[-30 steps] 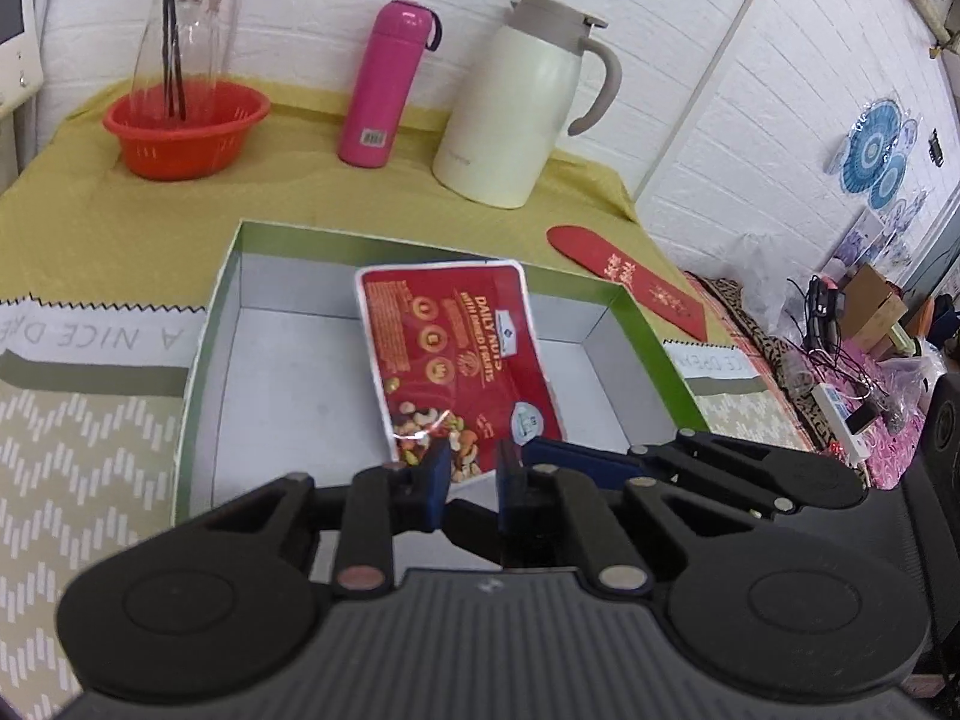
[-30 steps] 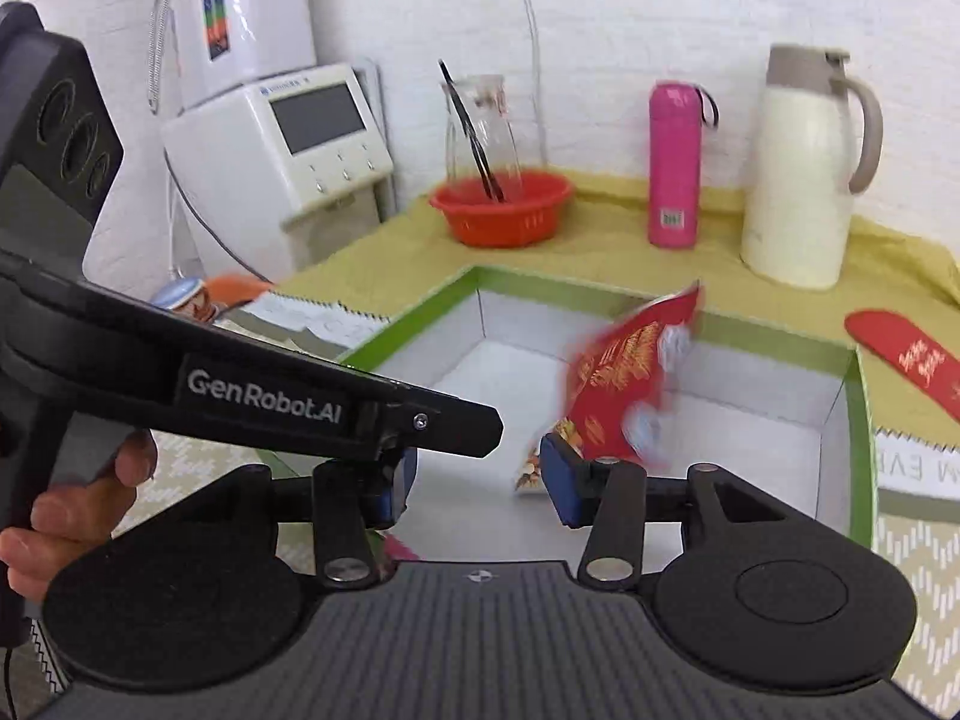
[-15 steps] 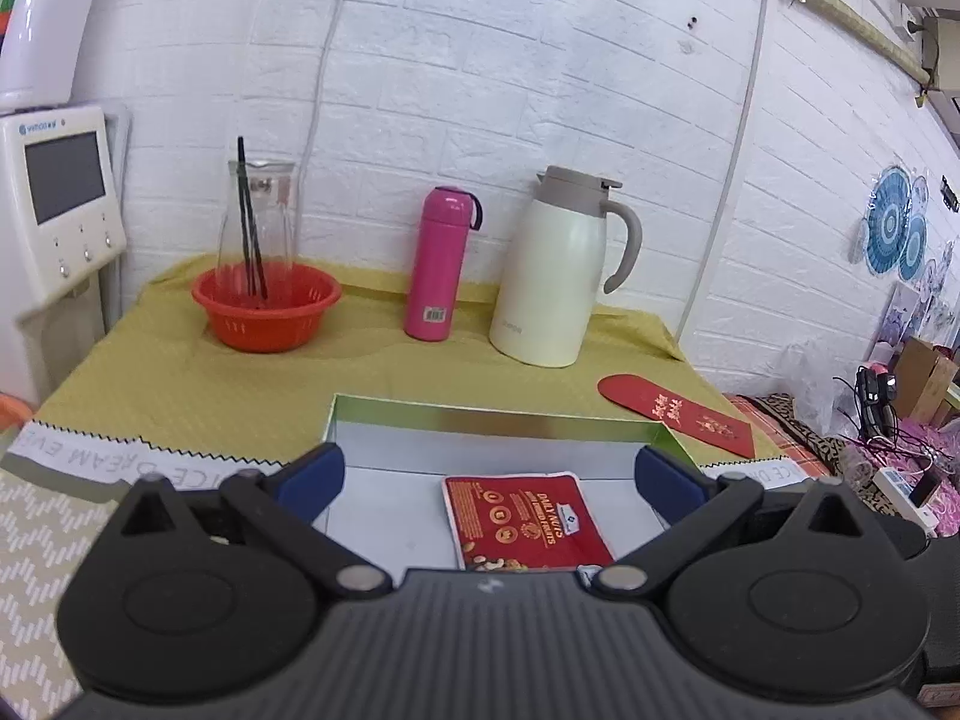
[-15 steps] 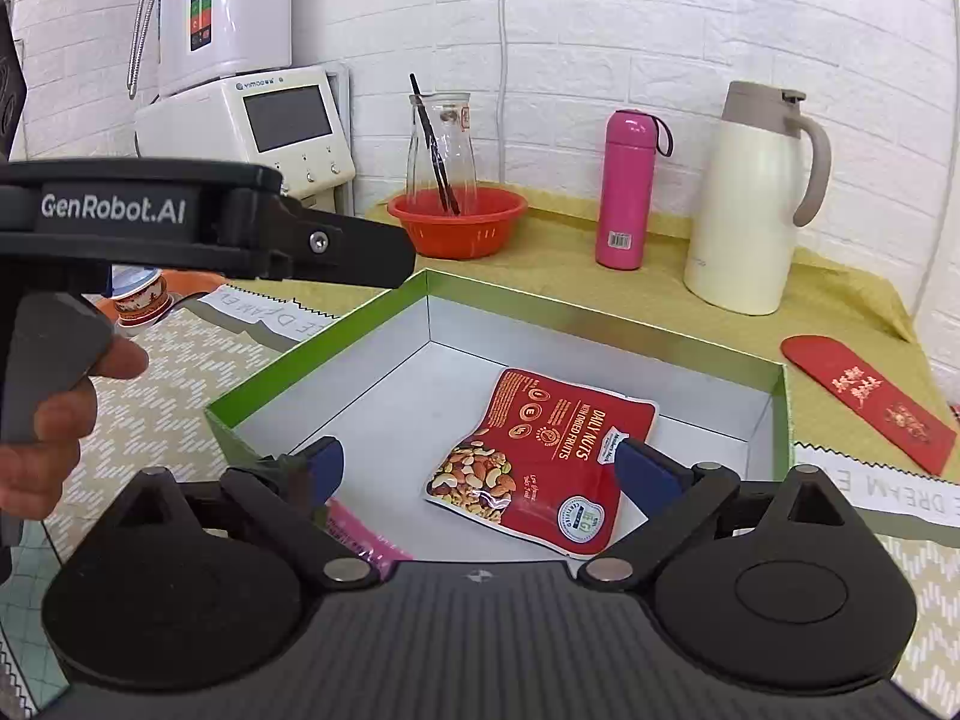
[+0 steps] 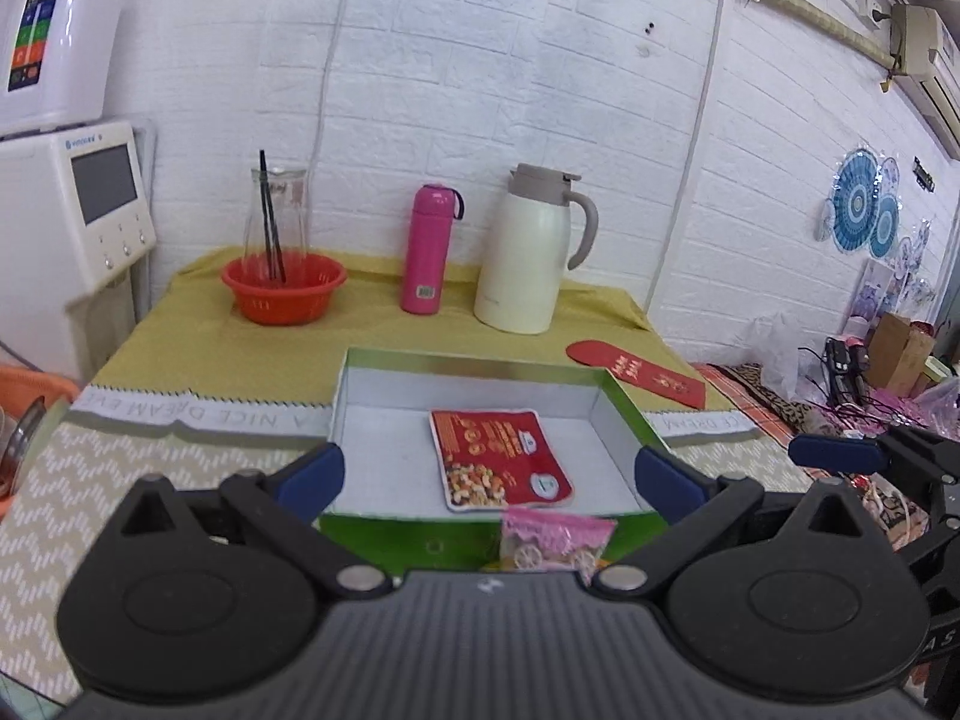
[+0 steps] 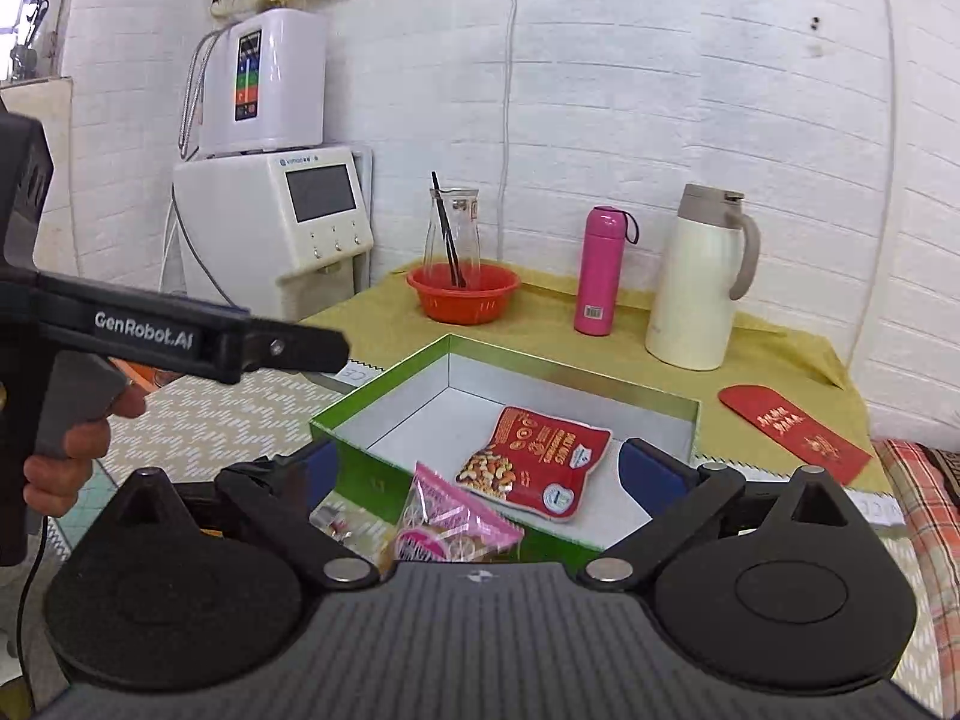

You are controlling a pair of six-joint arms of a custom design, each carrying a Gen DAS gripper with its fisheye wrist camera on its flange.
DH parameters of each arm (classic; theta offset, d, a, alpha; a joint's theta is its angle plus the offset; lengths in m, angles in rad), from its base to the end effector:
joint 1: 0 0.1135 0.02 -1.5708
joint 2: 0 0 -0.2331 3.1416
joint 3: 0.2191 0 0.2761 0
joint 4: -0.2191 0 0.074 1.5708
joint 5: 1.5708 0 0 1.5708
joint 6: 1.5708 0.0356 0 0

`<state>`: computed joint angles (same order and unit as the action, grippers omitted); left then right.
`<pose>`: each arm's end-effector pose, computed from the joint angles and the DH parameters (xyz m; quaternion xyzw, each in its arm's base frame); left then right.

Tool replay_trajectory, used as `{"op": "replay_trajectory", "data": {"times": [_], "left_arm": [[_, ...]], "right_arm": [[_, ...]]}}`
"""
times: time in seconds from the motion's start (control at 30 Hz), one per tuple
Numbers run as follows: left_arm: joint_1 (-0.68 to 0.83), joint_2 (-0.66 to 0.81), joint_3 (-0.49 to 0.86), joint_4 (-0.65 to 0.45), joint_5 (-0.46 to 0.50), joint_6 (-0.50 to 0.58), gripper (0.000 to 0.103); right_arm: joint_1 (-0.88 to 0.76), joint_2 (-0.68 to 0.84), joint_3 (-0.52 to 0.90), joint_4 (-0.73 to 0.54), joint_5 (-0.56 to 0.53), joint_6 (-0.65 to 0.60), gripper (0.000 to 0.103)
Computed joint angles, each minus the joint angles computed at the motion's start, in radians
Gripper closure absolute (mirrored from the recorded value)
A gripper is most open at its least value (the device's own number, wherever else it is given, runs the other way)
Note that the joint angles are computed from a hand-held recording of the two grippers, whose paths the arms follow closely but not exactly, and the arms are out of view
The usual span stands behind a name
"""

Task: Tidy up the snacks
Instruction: 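Grasp the pink cookie bag with the left tool and lift it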

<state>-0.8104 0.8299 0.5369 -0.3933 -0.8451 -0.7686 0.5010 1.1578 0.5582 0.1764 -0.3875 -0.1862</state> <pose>0.1665 -0.1364 0.2032 -0.1582 0.8278 -0.0161 0.5380 0.2394 0.1464 0.1805 -0.3760 0.7408 0.2432 0.5007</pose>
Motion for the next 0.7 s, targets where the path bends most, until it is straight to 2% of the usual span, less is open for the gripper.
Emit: {"op": "replay_trajectory", "data": {"times": [0.1,0.23,0.33,0.47,0.6,0.7], "left_arm": [[-0.110,-0.030,-0.047,-0.051,-0.033,-0.102,0.000],[-0.237,0.005,-0.106,-0.088,-0.067,-0.266,0.000],[-0.288,0.058,-0.135,-0.086,-0.057,-0.372,0.000],[-0.270,0.050,-0.174,-0.032,-0.005,-0.350,0.000],[-0.224,0.006,-0.207,0.035,0.012,-0.272,0.000],[-0.167,0.004,-0.216,0.096,0.050,-0.216,0.000]], "right_arm": [[-0.038,-0.097,-0.091,-0.007,-0.025,-0.008,0.000],[-0.072,-0.198,-0.214,-0.020,-0.028,-0.023,0.000],[-0.077,-0.190,-0.255,-0.029,-0.017,-0.030,0.000],[-0.063,-0.114,-0.255,-0.007,-0.007,-0.028,0.000],[-0.026,-0.023,-0.224,0.051,-0.018,-0.026,0.000],[0.044,0.105,-0.162,0.138,0.058,-0.047,0.000]]}}
